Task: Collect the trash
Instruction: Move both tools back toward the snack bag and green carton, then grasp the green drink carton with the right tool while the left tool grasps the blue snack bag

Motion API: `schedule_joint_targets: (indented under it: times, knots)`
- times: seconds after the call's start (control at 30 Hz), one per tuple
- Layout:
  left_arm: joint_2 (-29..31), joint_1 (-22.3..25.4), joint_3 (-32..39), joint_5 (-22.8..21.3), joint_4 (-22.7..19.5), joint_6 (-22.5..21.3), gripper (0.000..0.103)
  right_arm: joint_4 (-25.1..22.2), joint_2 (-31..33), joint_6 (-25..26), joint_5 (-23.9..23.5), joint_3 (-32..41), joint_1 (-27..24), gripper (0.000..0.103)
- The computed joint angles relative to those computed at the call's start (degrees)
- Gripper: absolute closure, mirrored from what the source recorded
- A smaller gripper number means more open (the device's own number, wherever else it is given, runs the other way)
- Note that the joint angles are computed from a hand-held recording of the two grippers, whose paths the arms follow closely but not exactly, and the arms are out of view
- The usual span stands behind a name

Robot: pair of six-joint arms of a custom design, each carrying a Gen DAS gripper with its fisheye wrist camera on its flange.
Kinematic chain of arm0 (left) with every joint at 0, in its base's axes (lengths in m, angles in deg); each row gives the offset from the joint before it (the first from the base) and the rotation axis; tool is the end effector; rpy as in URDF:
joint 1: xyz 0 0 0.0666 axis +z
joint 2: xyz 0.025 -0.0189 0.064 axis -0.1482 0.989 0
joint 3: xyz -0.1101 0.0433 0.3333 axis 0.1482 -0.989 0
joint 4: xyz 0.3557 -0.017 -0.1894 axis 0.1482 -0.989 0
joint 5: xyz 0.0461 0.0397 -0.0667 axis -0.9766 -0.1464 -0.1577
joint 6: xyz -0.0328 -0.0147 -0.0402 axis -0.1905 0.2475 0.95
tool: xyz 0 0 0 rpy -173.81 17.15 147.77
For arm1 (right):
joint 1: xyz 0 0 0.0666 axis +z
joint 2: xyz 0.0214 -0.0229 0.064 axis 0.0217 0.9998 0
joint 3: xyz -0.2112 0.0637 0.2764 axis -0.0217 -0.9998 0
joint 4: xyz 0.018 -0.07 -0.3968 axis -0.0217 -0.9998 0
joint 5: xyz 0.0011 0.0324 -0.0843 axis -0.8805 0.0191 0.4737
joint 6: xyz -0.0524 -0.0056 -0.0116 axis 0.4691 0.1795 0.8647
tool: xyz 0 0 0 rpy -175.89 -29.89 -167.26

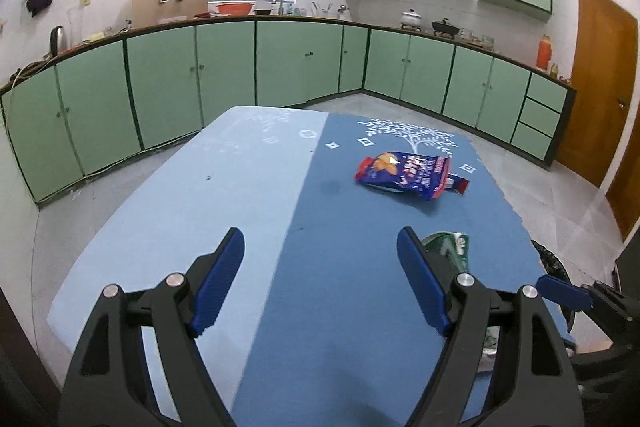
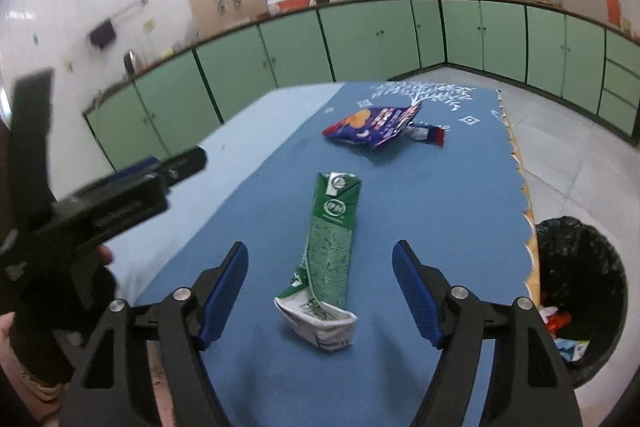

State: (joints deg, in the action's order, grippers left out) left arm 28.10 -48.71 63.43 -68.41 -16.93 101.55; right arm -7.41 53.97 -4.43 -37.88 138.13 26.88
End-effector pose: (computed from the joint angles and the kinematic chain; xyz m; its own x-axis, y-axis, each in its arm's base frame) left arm 0.4205 -0.3187 0.4354 -0.4257 -0.3372 -0.8397 -0.5393 0.8397 -0.0638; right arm 0.5307 0.2721 0.3738 -0.4971 -0.3742 -0.7829 -0.7670 0.6113 0.1948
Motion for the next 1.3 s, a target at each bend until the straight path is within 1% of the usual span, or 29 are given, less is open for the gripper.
schedule_joint_targets:
  times: [0.07, 0.13, 0.2, 0.23, 0.27, 0.33, 0.4, 0.5, 0.6, 0.7, 0.8, 0.97, 1.17, 1.3]
  knots:
    - [-1.23, 0.08, -1.54, 0.02, 0.33, 0.89, 0.027, -1.11, 1.12, 0.93, 1.71, 1.44, 1.05, 0.03]
    - [-2.13, 0.13, -2.58, 0.04, 0.87, 1.31, 0.027, -1.96, 2.04, 1.46, 3.68, 2.42, 1.98, 0.035]
    - [-2.49, -0.11, -3.11, -0.4, 1.11, 1.35, 0.027, -3.24, 3.17, 1.64, 4.66, 3.67, 2.41, 0.049]
    - [-2.61, -0.13, -3.27, -0.39, 1.5, 1.03, 0.027, -4.14, 3.8, 1.54, 4.68, 4.47, 2.43, 0.053]
    - [-2.92, -0.23, -3.78, -0.33, 1.93, 0.88, 0.027, -4.93, 4.19, 1.47, 4.75, 4.95, 2.46, 0.059]
    - [-2.93, -0.2, -3.95, 0.0, 2.68, 0.47, 0.027, -6.19, 4.87, 1.56, 4.48, 5.83, 2.44, 0.066]
    - [-2.99, 0.09, -4.25, 0.62, 3.79, -0.2, 0.027, -7.49, 5.56, 1.84, 4.56, 6.82, 2.44, 0.084]
    - [-2.98, 0.16, -4.55, 1.08, 4.81, -0.68, 0.027, -8.37, 6.07, 2.16, 3.94, 7.48, 2.02, 0.092]
    - [-2.58, 0.24, -4.34, 1.57, 5.59, -1.25, 0.027, -7.58, 5.77, 2.12, 3.18, 7.33, 1.33, 0.099]
    - [-1.57, 0.45, -3.37, 2.26, 6.47, -2.42, 0.027, -7.71, 6.28, 1.46, 2.13, 8.51, 0.38, 0.1]
    - [0.22, 0.82, -1.42, 3.2, 7.85, -4.47, 0.027, -6.94, 6.23, 0.84, 2.08, 8.96, -0.64, 0.1]
    - [3.66, 1.92, 2.25, 5.1, 10.61, -7.95, 0.029, -4.21, 5.75, 0.4, 3.49, 9.72, -2.8, 0.1]
    - [11.56, 4.14, 11.29, 8.42, 13.51, -13.42, 0.03, -3.31, 8.37, -0.39, 4.05, 14.98, -5.87, 0.1]
    - [18.3, 5.78, 19.64, 9.89, 12.91, -16.48, 0.033, -3.47, 11.67, -0.6, 4.51, 19.77, -7.34, 0.1]
